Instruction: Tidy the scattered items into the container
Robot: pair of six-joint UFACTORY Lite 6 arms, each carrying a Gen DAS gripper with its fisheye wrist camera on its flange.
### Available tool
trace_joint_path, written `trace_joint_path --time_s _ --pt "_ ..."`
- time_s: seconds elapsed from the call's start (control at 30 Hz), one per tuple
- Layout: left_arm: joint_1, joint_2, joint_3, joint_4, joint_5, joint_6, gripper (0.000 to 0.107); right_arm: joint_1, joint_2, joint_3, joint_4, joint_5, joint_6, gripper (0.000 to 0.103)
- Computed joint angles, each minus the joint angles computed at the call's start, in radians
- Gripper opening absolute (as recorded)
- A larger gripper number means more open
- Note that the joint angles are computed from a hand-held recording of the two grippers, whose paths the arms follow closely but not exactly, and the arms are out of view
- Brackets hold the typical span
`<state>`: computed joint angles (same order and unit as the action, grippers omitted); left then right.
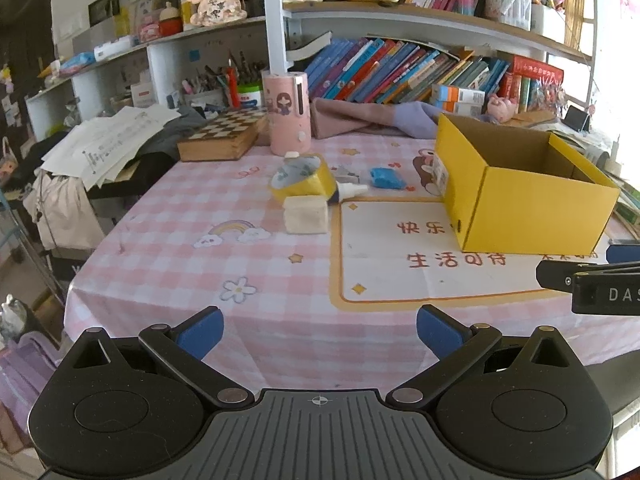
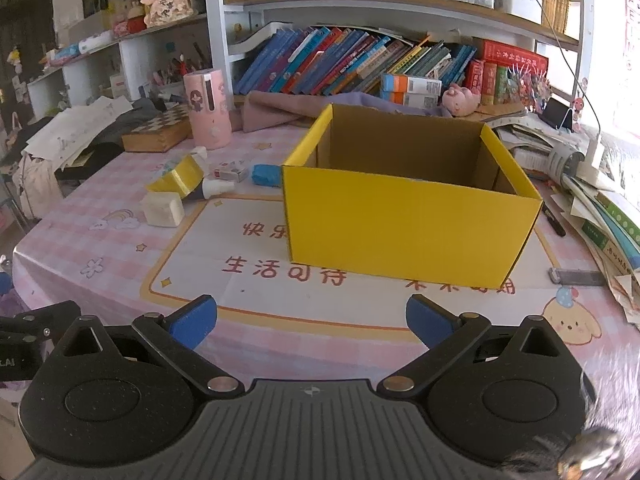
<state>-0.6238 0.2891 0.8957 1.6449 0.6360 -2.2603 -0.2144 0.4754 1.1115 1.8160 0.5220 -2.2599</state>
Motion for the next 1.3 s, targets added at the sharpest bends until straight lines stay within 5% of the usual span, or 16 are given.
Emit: trace_joint_path --time_s 0.4,0.8,1.07,1.3 --pt "0.337 -0.233 -0.277 0.622 -0.158 -0.32 0.103 0.306 -0.174 -0.21 0.649 -0.149 -0.406 0.101" --pt "0.565 -0.248 -0.308 1.052 -0.203 -0.575 0.102 0.539 -0.142 -0.142 1.172 -0.228 -0.775 0.08" --pt "0.592 -0.127 -0.207 1.164 -0.188 -0.666 0.102 0.562 -0.051 -0.02 1.212 -0.247 -0.834 0.071" --pt "0.566 0.064 0.007 1.131 -0.221 -0.602 0.102 0.523 0.117 0.199 0.959 -0.281 -0.627 0.071"
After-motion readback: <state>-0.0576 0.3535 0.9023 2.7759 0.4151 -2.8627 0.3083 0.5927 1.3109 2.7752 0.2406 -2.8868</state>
